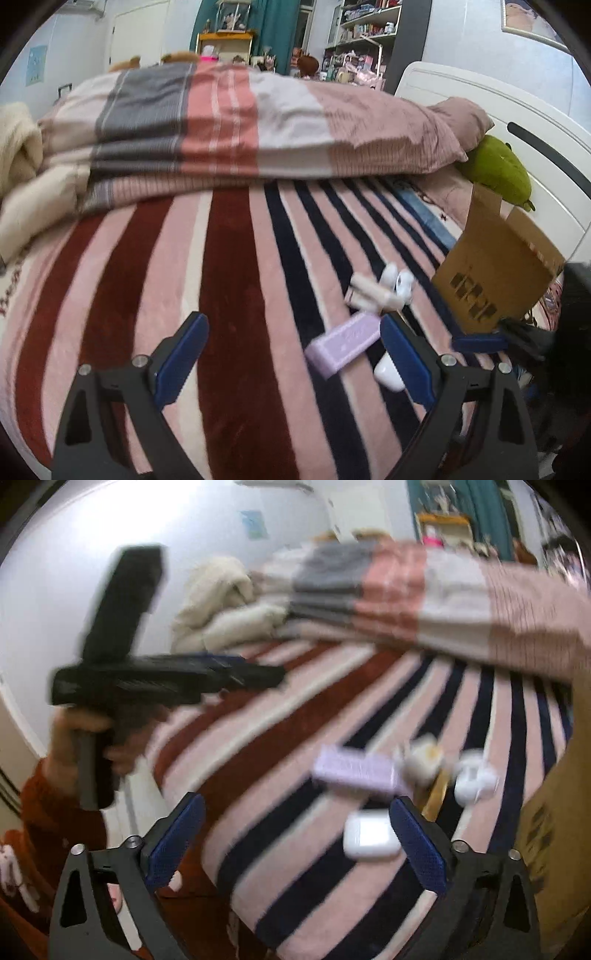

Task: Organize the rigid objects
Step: 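Grasp the white earbud case with the right tool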

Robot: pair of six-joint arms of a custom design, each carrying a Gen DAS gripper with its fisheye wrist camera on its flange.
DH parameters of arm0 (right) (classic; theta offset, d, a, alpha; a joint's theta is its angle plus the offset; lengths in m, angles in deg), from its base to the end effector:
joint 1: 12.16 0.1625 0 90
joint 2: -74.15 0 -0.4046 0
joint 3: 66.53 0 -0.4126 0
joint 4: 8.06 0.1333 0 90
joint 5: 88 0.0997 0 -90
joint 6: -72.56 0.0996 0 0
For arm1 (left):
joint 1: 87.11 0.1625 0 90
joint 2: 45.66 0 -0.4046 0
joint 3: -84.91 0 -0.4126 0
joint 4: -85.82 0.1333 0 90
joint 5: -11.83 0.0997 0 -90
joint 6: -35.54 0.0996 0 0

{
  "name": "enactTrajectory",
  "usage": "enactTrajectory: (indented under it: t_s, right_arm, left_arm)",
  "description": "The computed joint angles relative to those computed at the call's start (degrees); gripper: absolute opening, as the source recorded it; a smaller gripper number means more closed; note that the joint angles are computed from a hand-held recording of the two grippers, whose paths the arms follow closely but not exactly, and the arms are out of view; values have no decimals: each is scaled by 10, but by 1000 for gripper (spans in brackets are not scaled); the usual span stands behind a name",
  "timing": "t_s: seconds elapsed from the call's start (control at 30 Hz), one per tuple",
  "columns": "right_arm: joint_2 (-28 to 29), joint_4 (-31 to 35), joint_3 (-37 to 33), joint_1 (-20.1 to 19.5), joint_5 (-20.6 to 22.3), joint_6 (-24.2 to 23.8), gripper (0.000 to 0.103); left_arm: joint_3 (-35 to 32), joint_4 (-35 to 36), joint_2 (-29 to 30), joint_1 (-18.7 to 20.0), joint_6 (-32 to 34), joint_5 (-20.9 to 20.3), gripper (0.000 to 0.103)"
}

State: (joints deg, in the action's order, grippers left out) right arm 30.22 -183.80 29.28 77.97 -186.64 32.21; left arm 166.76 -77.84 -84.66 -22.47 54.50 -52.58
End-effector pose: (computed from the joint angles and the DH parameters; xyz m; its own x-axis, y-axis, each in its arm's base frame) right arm 0.1199 -0.6835 0.0924 -0.7524 -0.4756 0.4558 -0.6417 0.6856 -0.3438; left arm -0.1613 -0.7519 0.1104 -0.7409 0.4284 -0.5173 0.6435 0.6734 -0.3639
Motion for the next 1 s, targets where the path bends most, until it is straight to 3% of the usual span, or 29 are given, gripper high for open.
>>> enactTrajectory:
  t_s: [0.07, 0.17, 0.23, 0.27, 0.43, 0.57, 0.8, 1.0]
  right_arm:
    - [20, -11, -10, -10, -35, 10, 83]
    - [40, -41, -23, -16, -76, 10, 79]
    - [51, -40, -37, -18, -84, 10, 75]
    - [52, -26, -43, -21, -80, 14, 67]
    - [59, -8, -60, -19, -87, 12, 50]
    - [66, -1, -71, -18, -85, 5, 50]
    - [94, -24, -95, -10, -106, -57, 52]
    - [80, -29, -80, -9, -76, -69, 50]
  left_arm:
    - [6, 1, 2, 5, -2, -5, 93]
    - [11, -2, 5, 6, 0, -2, 93]
    - [11, -3, 7, 7, 2, -3, 93]
    - [12, -3, 7, 7, 2, -6, 93]
    - [11, 0, 6, 6, 5, -8, 93]
    - [9, 13, 5, 5, 3, -12, 93]
    - [2, 52, 6, 3, -11, -26, 93]
    - [-5, 85, 7, -3, -20, -34, 93]
